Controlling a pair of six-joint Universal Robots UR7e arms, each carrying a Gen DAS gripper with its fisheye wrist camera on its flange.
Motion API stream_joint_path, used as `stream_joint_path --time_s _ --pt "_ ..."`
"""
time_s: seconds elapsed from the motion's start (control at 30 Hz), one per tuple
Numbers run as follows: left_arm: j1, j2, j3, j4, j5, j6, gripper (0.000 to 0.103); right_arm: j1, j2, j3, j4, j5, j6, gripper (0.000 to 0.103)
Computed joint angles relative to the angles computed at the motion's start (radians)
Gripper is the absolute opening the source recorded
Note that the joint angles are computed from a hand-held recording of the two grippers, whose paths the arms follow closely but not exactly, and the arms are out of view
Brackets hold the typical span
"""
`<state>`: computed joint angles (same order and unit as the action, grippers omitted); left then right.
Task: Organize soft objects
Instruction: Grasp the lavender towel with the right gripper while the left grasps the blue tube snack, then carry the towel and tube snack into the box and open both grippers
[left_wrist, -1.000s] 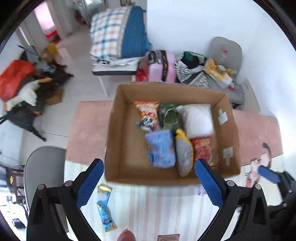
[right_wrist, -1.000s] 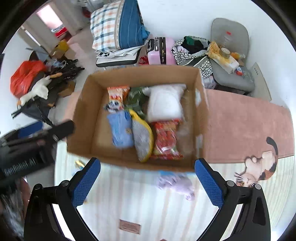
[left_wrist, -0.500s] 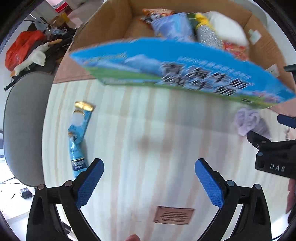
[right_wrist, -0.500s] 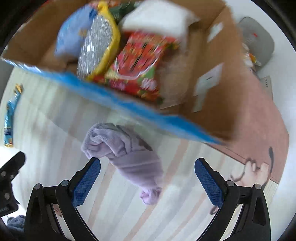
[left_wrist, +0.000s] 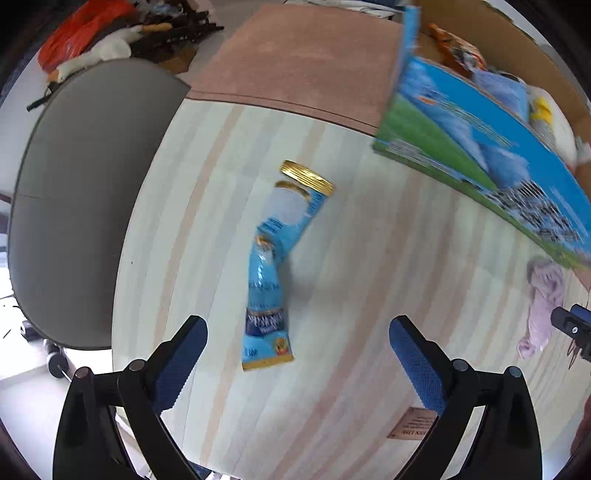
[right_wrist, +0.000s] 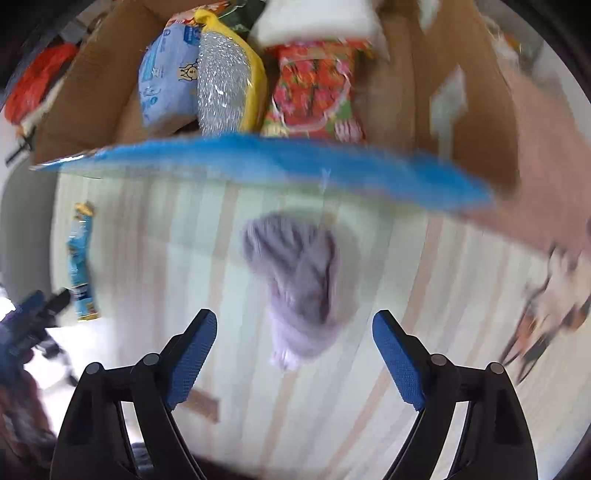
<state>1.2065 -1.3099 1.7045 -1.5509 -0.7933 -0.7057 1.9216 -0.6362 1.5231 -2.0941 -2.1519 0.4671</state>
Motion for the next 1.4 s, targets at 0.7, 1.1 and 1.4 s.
stream_joint_path --time_s 0.7,1.1,1.4 --pt "0.125 0.148 -0.16 0.057 -0.029 0.203 0.024 -0.016 0.061 0.005 0.028 0.054 0.169 0.041" --pt "0.101 -0.016 -0.037 -0.021 -0.156 0.232 0.014 0.039 -0.024 0.13 -0.163 0.176 0.204 0.037" --pt "0.012 -0.046 -0.02 -0.012 -0.092 0.248 0.032 0.106 -0.021 0.03 -0.131 0.18 0.161 0.037"
